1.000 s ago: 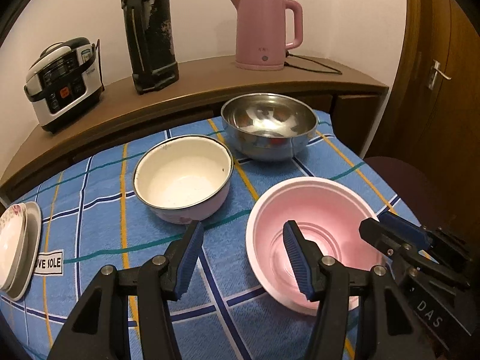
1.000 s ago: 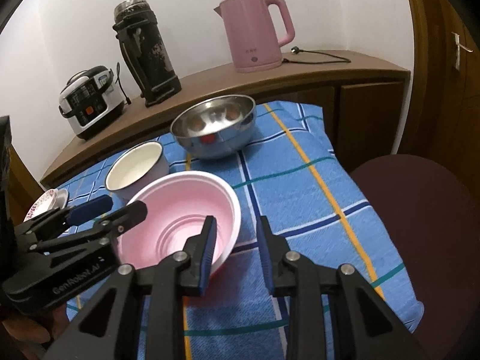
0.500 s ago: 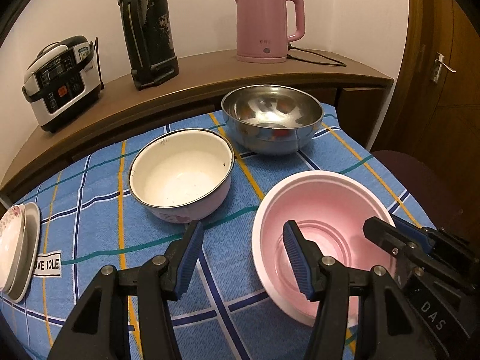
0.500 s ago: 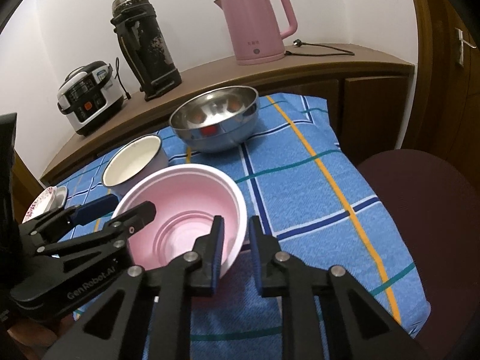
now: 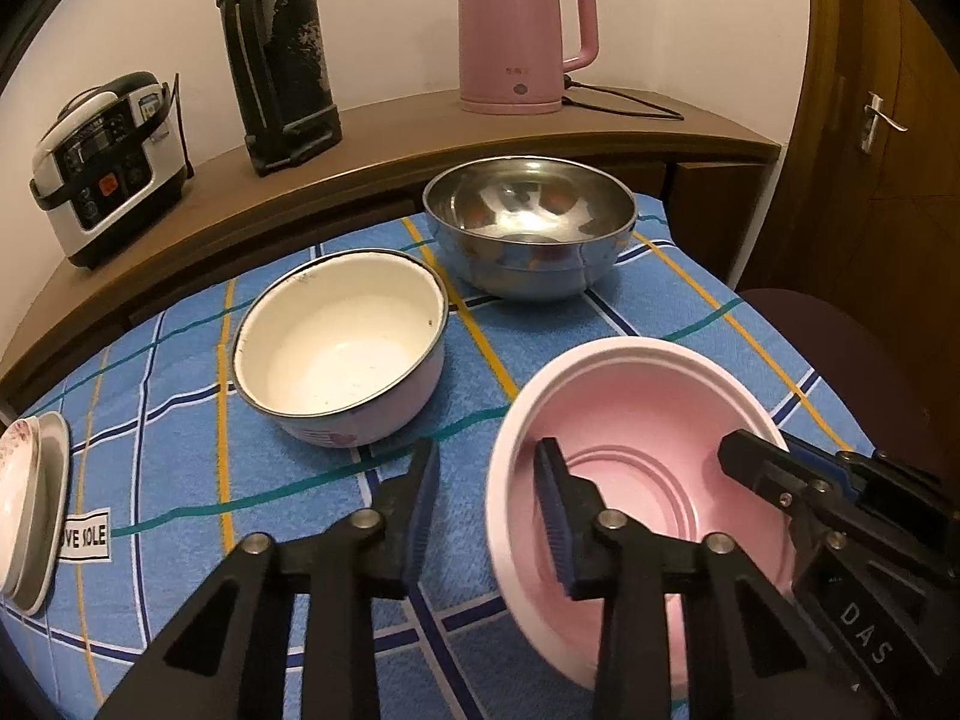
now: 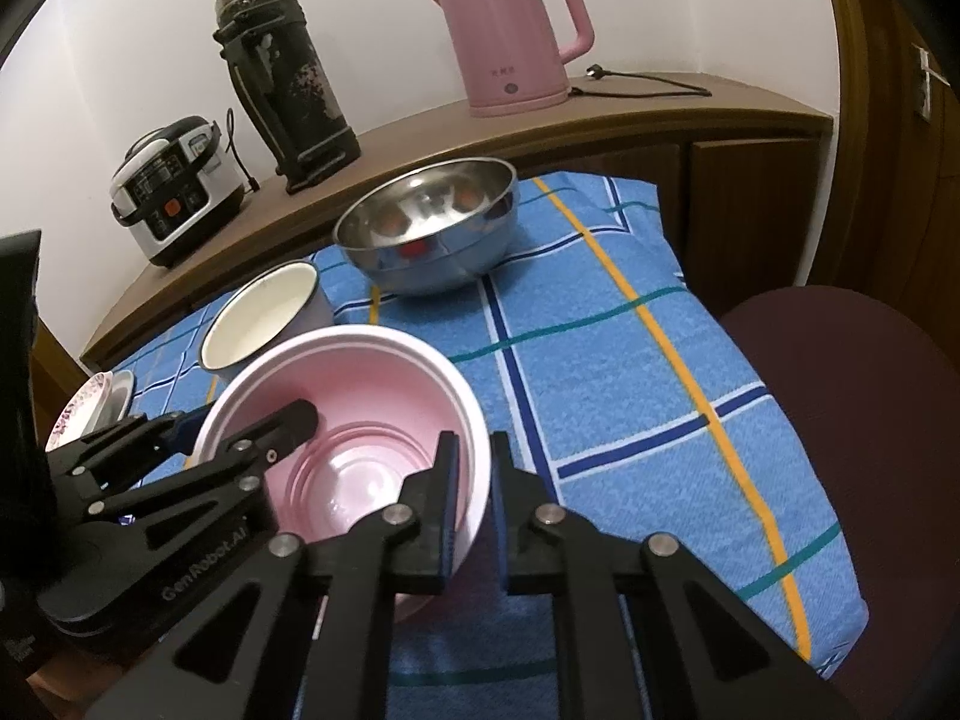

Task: Organize plates and bowls
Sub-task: 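Grasp the pink plastic bowl rim with the right tool while the left tool grips beside it, then lift the pink plastic bowl with both tools and carry it to the red-rimmed steel bowl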

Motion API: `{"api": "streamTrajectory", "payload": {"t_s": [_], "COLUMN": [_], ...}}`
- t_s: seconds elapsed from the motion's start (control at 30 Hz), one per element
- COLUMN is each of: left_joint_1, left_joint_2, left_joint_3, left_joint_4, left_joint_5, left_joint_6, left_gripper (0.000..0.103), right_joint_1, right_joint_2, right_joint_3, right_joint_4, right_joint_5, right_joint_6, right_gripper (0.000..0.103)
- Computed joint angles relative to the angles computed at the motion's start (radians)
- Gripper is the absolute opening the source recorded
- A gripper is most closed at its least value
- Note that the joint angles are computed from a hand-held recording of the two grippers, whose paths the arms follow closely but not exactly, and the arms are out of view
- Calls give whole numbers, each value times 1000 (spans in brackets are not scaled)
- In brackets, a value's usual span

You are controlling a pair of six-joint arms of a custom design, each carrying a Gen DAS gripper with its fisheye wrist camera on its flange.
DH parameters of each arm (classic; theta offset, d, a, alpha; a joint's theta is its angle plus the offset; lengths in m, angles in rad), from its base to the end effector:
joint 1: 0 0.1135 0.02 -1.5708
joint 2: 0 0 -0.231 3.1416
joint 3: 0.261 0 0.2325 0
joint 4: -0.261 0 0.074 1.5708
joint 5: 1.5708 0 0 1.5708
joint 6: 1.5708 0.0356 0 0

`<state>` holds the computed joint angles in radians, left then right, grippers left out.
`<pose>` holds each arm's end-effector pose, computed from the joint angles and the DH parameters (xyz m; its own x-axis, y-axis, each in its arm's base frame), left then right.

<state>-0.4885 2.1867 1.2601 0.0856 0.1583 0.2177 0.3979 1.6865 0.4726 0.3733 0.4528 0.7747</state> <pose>0.3586 -0.1969 0.0771 -0.5225 0.5192 -0.6764 0.6853 0.7277 0.0293 0.2384 0.0833 0.0745 -0.5464 0.4527 -0.7047 0.4237 0.8752 0.2336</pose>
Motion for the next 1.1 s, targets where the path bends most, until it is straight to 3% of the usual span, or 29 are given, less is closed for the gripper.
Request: {"api": "streamTrajectory", "payload": {"t_s": [0.33,0.57,1.1], "left_joint_1": [-5,15,13], "left_joint_2": [-15,1,-44], "left_joint_3": [7,34,47], "left_joint_4": [-11,-45,-45], "left_joint_5": [25,91,114], "left_joint_6": [-9,-23,-28], "left_gripper": [23,21,19], "right_joint_1": [9,-4,-37], "right_joint_2": [-40,-48,-141], "right_joint_3": [8,-5,-14], "right_joint_4": [-37,-20,-40], "right_joint_5": [12,-3,0], "right_joint_6": [-6,0,-37], "right_gripper": [7,7,7]}}
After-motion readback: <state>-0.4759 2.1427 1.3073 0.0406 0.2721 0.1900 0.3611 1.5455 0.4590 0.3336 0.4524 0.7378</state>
